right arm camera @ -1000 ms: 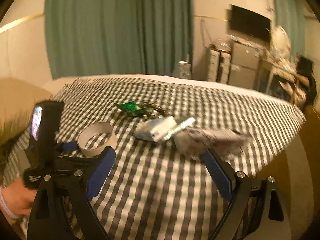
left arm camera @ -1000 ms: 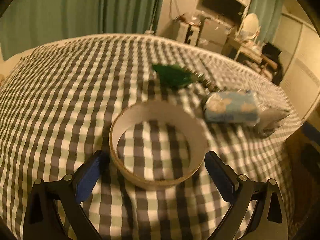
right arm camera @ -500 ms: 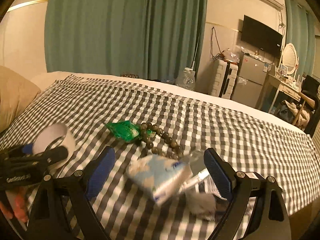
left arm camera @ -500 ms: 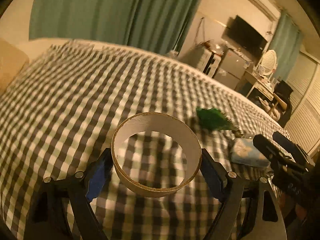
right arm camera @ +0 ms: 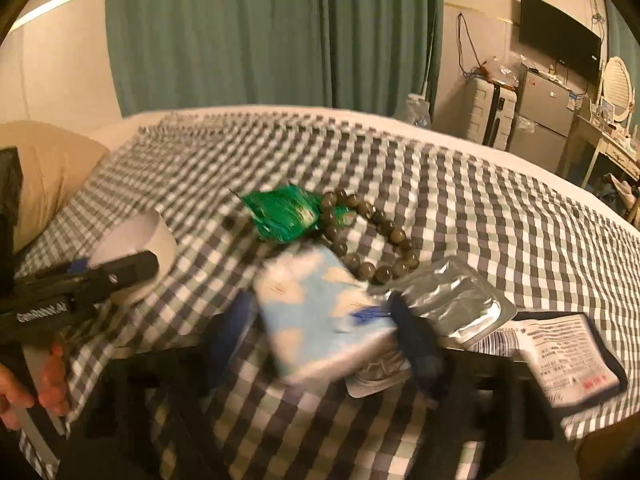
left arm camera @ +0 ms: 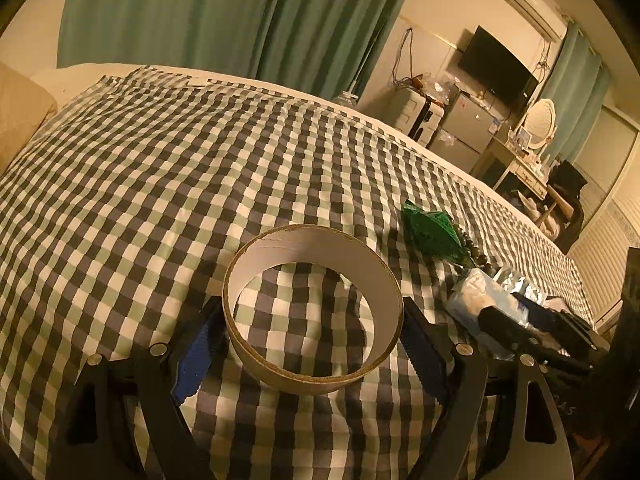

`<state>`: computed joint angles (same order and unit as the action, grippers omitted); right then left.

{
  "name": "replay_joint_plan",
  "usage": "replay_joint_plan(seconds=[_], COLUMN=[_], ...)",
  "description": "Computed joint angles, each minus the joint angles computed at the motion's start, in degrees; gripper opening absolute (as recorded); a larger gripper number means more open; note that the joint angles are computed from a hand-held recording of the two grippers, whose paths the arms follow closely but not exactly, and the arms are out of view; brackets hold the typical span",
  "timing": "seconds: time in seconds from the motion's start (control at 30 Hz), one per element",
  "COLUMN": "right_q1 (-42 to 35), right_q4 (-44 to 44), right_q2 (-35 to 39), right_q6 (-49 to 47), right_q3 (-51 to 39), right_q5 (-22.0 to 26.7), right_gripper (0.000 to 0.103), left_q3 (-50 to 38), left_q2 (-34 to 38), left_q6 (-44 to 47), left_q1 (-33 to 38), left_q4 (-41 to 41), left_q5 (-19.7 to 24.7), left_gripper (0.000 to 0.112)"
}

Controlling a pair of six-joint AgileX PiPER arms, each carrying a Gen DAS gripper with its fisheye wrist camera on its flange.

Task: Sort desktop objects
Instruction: 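Grasp the tape roll with left while right grasps the blue tissue pack, then carry tape roll and tissue pack toward the cardboard box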

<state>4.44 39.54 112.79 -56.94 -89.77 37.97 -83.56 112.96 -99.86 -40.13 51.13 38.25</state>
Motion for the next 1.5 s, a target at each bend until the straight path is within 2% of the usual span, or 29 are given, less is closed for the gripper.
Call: replay_joint_plan(seconds=[0.13,0.23,0.3,0.4,0.5,0.73,0.93,1.07,1.2,1.27,1.33,1.5], right_q1=[1.2,1.2,1.3,3.0,3.8,4.0,3.6,2.0,-1.1,-2.7,-5.6,-16.6], right_q4=[-1.9,-1.5,-2.3,-4.0,-5.3,-6.3,-8.1,-7.5,-4.4,-3.7,-1.2,3.6], right_q2=[-1.4,-1.7,-0.8,-1.6,-1.3,-2.4,-5.1,-8.7,-15.6,-19.7,-24.1,-34.8], right_q6=[0.6,0.3,1.0,-0.3,0.0,3.1,7.1,9.4,7.8,7.9,7.0,5.9], right_q3=[2.6,3.1,1.3,3.3,3.6,4.7,5.5,7.3,11.1,12.8,14.2,16.8], right_q5=[-3.3,-2.9,-0.6,-4.3,-5.7,-6.8,-6.2,-3.4,0.0,1.4,4.6,13.8], right_gripper=[0.059,0.058,0.060,0.062,0.063,0.054,0.052,0.052,0.052,0.052,0.052,0.052], left_q3=[-0.4,-0.4,-0.7,-0.7,-0.7,-1.0,-1.7,-2.1,-2.7,-6.4,-8.4,-15.6], left_q2=[0.3,0.4,0.5,0.4,0.5,0.7,0.8,-0.2,-2.5,-2.5,-3.5,-4.6], left_q6=[0.9,0.9,1.7,2.7,3.2,2.5,2.6,3.3,2.7,4.8,5.1,7.1], left_q1=[0.4,0.4,0.6,1.1,1.3,0.3,-0.2,-2.5,-7.5,-10.2,-13.4,-20.8], left_q4=[-0.5,-0.4,-1.0,-1.7,-2.0,-1.4,-1.3,0.2,3.7,4.2,5.7,6.6], left_q5=[-0.4,-0.3,-0.3,-0.7,-0.8,0.2,1.4,6.1,13.3,18.3,22.3,28.9], left_gripper=[0.086,0.086,0.086,0.086,0.086,0.086,0.086,0.086,0.086,0.086,0.086,0.086])
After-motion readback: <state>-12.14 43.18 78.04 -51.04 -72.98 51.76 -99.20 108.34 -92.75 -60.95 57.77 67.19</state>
